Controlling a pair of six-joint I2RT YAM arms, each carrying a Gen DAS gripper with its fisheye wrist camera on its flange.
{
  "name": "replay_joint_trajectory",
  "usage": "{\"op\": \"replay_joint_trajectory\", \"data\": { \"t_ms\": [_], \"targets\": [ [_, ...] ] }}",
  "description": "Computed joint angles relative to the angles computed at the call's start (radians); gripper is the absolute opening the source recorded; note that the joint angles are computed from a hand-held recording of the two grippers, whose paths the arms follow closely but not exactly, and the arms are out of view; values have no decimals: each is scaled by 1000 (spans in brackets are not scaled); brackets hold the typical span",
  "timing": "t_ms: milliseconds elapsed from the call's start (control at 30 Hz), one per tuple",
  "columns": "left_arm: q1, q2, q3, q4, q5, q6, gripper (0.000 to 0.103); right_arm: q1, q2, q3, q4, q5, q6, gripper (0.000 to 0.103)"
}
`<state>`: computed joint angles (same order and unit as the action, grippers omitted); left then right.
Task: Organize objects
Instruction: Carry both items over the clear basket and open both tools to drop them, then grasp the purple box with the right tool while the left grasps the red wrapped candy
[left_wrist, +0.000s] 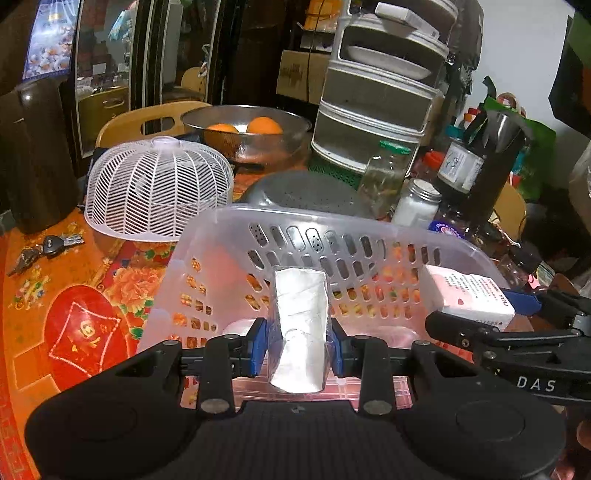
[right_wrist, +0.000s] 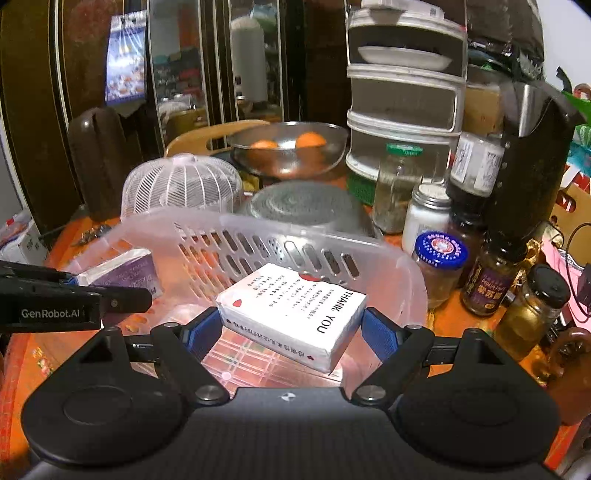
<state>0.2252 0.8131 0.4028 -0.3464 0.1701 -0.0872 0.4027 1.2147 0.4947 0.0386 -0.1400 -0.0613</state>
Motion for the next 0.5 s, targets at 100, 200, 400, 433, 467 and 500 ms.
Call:
{"op": "replay_joint_trajectory", "data": {
  "t_ms": [100,200,400,433,467,500],
  "targets": [
    [-31,28,-5,30,-26,-7,38,-14,20,17,-13,-24,-1,85],
    [-50,35,-20,65,-49,-15,39,-9,28,22,-20,-29,2,86],
    [-72,-98,-68,68,-80,-31,71,-27,-34,-14,8,-59,14,102],
    [-70,-156,-78,49,-81,-37,76,-30,-72,-35,17,-55,18,102],
    [-60,-228,-90,18,-67,-40,80,-38,-124,-60,21,-57,22,102],
    [-45,-327,-102,-34,-45,-41,82,-51,-175,-80,15,-66,29,103]
  ]
}}
